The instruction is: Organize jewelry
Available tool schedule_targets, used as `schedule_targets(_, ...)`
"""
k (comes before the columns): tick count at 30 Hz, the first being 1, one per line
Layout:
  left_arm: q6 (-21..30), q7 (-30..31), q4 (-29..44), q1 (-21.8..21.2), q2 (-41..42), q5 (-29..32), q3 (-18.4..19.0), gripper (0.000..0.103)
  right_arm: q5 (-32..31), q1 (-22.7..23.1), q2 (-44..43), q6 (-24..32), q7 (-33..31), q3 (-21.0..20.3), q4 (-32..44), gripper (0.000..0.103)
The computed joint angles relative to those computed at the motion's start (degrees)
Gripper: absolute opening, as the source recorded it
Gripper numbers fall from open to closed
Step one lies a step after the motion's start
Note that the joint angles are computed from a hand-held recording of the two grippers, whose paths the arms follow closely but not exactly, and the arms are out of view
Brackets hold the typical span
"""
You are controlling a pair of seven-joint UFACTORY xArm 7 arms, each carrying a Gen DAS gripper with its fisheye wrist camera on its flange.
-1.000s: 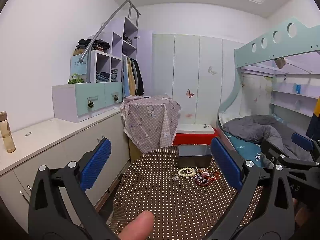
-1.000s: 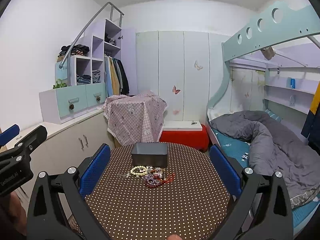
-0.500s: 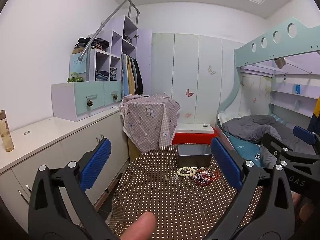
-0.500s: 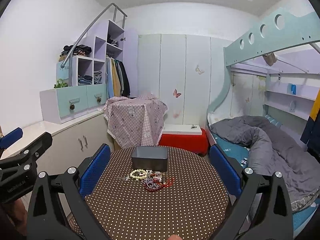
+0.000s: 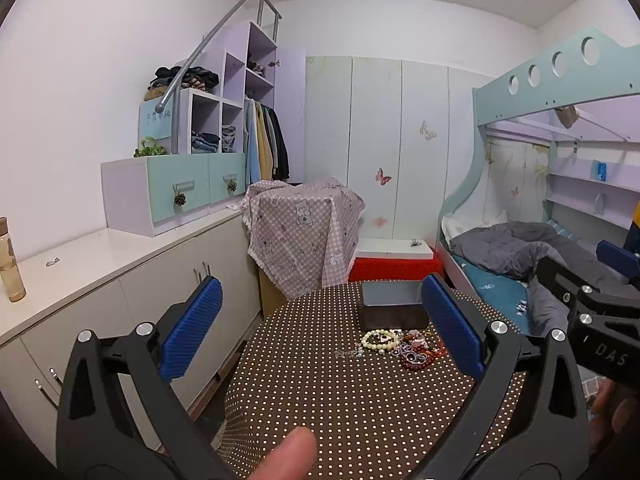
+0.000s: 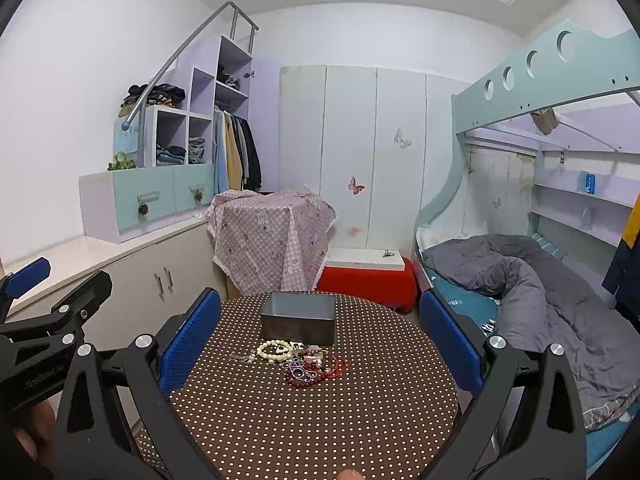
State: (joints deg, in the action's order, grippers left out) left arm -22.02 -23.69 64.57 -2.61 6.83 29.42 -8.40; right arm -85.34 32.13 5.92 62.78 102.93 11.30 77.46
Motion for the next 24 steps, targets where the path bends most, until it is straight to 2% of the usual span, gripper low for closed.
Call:
schedule_targets(5, 4.5, 3.5, 4.6, 0.1, 5.5, -0.8, -1.5, 0.098, 1.9, -2.2, 1.8, -4.4, -1.4, -1.8, 0.5, 0.096)
schedule_targets(7, 8.6, 5.3, 8.6, 1.7, 9.9, -0.5, -4.3, 0.098, 3.9, -3.4, 3.2, -7.2, -1.8, -2.8, 0.9, 0.096)
schedule_targets(10, 14.6, 8.6, 14.4, 0.7, 15.8, -2.2, -5.2, 0.098, 8.7, -5.6, 6.7, -12.6, -3.5, -4.7, 1.8, 0.096)
schedule_targets(12, 20.8, 11.8, 20.7, 0.2, 21.4, -3.4, -6.6, 0.098, 11.7, -6.3, 8.5, -15.2, -4.7, -5.9, 2.0, 0.096)
schedule_targets(14, 24.7, 14.0, 24.5, -0.8, 24.8, -4.8, -6.4, 0.098, 16.0, -7.2, 10.6, -18.2, -7.2, -7.0, 2.5, 0.096)
schedule_targets(18, 35.4, 20.8, 37.9, -3.0, 34.6, -8.2, -8.0, 0.098, 23.6, -8.4, 13.2, -22.6, -11.5, -9.1, 2.6, 0.096)
schedule_targets(20, 39.3, 23.8, 43.5, -3.9, 38.3, -10.2, -8.4, 0.098, 26.6, -8.6, 13.7, -24.2, -13.4, -10.1, 2.2, 0.096)
schedule_targets(22, 44.6, 27.3, 51.2, -5.1, 42.9, -12.5, -9.3, 0.098, 29.9, -9.1, 14.6, -25.4, -16.5, -10.6, 2.4, 0.096)
schedule_targets(24, 50.2, 29.7, 60.3, -7.6, 48.1, -13.9, -8.5, 0.098, 32.7, -9.3, 15.2, -26.1, -19.0, -11.3, 2.9, 0.096)
